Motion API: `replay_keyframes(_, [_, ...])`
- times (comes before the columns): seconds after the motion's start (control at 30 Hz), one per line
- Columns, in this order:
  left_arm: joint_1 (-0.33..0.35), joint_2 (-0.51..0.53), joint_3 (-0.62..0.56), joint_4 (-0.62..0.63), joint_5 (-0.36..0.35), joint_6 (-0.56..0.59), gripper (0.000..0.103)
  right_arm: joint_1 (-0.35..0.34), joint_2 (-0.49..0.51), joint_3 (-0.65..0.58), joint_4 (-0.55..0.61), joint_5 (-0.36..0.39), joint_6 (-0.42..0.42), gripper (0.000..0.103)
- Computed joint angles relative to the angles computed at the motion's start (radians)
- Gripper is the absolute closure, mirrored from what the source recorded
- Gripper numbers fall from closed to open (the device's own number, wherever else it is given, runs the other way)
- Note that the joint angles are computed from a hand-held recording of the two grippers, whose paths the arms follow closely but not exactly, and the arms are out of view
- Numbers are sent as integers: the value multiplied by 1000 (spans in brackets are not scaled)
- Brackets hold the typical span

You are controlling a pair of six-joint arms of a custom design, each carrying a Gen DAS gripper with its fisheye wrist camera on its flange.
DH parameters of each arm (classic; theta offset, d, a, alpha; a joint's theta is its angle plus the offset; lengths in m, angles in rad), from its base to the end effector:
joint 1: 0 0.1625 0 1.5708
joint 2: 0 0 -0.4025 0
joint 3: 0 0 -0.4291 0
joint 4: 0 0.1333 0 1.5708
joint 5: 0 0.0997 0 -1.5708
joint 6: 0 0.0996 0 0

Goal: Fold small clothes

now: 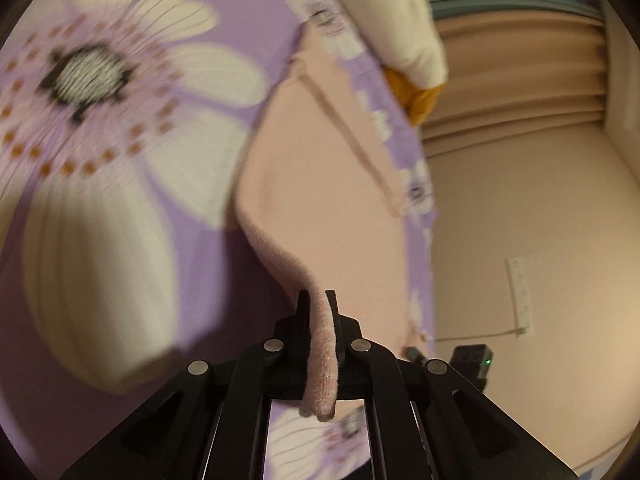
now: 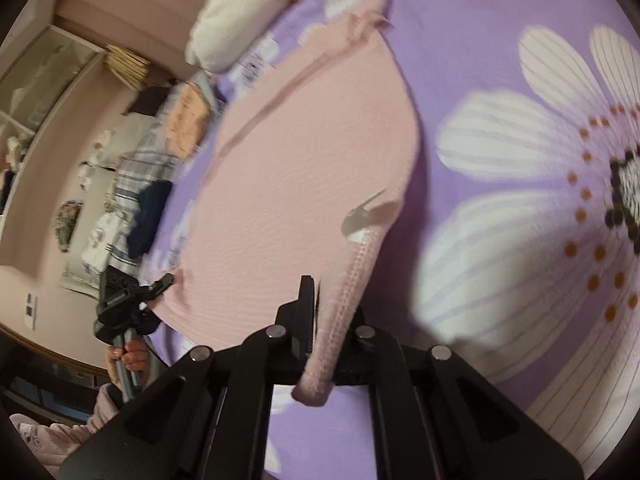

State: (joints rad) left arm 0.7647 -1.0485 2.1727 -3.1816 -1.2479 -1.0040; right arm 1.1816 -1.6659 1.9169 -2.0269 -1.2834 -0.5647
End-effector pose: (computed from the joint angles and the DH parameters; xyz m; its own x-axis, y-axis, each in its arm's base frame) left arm -0.2599 -0.4779 0.0875 -0.9481 -0.2040 0.2439 -0.3017 0.8192 -0.4877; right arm -0.0382 -0.5188 0.3834 -0.9668 -0.2225 -0.1254 -0.1727 0.9313 -0.3206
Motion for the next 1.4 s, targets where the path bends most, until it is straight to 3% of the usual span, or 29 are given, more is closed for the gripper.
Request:
replay_keyframes(0.37, [-56,25,-107,-120,80,219,102,42,-42,-12,-69,208,-49,98])
replay_keyframes(0.5, [-73,27,-107,-165,107,249,102,45,-55,-11,-77,225,-57,98])
replay_keyframes(0.93, [-113,6,-119,-168,88,333,103,43,-115,-11,-37,252,-107,98])
replay_keyframes(1.4, [-237,-75,-61,-129,136,310,103,-1,-269,-6,152,310,-288,98])
